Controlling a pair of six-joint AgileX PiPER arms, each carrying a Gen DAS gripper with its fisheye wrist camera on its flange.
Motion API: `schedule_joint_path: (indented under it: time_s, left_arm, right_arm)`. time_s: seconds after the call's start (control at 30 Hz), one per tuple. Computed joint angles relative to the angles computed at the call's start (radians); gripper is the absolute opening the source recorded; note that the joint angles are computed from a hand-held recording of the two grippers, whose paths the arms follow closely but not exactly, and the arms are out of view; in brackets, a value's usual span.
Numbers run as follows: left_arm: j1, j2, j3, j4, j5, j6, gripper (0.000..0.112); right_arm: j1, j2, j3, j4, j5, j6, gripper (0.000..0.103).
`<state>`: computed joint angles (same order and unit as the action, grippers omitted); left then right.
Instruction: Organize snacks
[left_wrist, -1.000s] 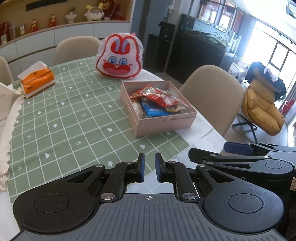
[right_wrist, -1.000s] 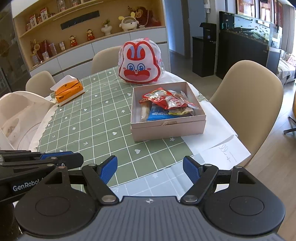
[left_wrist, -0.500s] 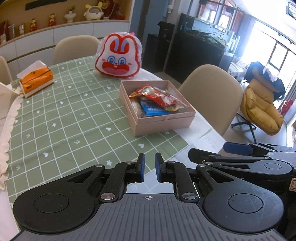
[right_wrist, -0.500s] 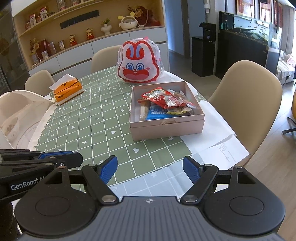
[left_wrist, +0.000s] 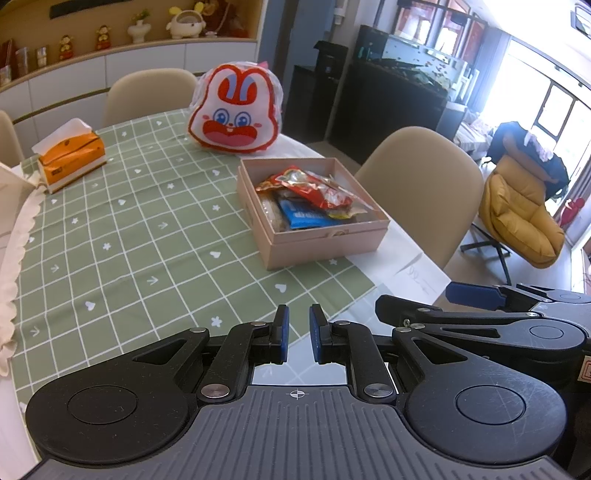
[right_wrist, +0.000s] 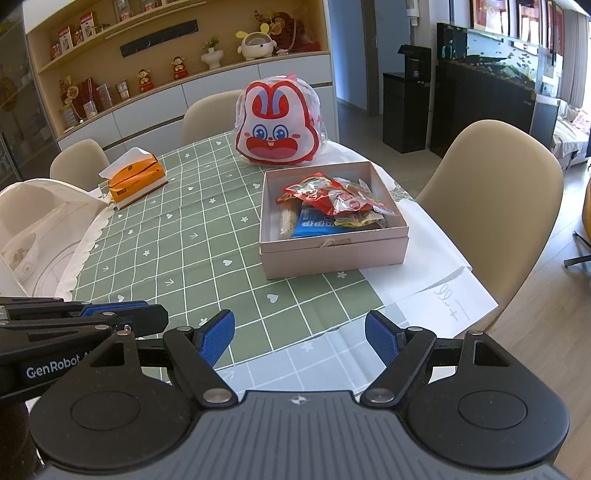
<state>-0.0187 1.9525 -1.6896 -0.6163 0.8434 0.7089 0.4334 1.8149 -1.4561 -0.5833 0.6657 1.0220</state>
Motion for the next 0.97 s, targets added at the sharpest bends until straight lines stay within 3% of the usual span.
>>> schedule_joint_path:
  time_s: [0.97]
  left_arm:
    - [-0.011, 0.03, -0.024, 0.049, -0.018, -0.023, 0.016]
  right_arm:
    - [-0.012, 0.014, -0.022, 0.02, 0.016, -0.01, 0.079]
